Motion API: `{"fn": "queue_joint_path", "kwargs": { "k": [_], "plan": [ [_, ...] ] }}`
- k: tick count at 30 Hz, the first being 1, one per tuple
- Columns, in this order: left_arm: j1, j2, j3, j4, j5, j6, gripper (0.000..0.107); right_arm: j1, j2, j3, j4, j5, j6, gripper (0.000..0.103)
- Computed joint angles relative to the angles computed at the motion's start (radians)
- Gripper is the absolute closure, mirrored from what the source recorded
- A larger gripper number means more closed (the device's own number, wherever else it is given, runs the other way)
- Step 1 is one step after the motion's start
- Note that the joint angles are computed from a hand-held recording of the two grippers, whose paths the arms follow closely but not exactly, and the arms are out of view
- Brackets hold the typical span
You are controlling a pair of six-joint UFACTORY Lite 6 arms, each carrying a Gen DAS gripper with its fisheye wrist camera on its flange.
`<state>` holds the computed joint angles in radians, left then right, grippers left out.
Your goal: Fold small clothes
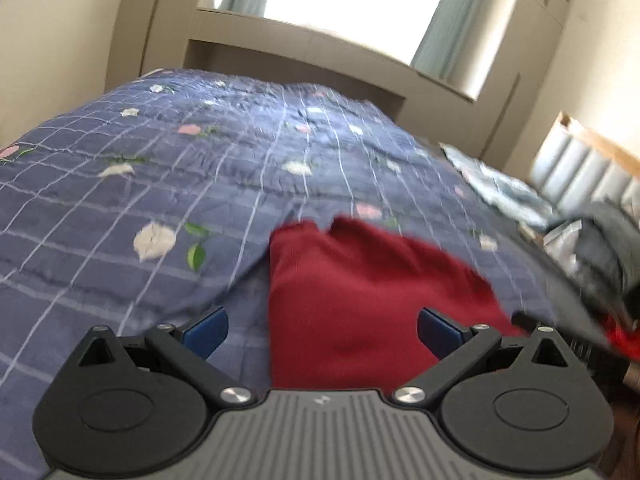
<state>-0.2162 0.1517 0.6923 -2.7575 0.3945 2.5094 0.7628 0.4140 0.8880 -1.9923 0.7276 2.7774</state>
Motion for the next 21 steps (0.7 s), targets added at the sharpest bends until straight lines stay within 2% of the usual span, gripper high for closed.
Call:
{"fn": "queue_joint_path", "kwargs": {
  "k": [2, 5, 7, 15, 21],
  "plan": [
    [-0.013, -0.007, -0.033, -0.009, -0.018, 0.026, 0.004, 0.013, 0.026, -0.001, 0.008, 0.017, -0.007, 0.001],
    [-0.053, 0.008, -0.056, -0.166, -0.041, 0.175, 0.004, -0.003, 0.047, -0.007, -0.028, -0.01, 0.035, 0.001],
    [-0.062, 0.008, -0.07, -0.207, -0.042, 0.202, 0.004, -0.016, 0.042, -0.015, -0.057, -0.023, 0.068, 0.001],
    [-0.047, 0.015, -0.075, -0.119, -0.048, 0.091, 0.004, -0.028, 0.062, -0.04, -0.141, -0.006, 0.187, 0.0],
    [-0.038, 0.018, -0.08, -0.078, -0.047, 0.014, 0.004, -0.022, 0.067, -0.033, -0.127, -0.002, 0.175, 0.0]
  ]
}}
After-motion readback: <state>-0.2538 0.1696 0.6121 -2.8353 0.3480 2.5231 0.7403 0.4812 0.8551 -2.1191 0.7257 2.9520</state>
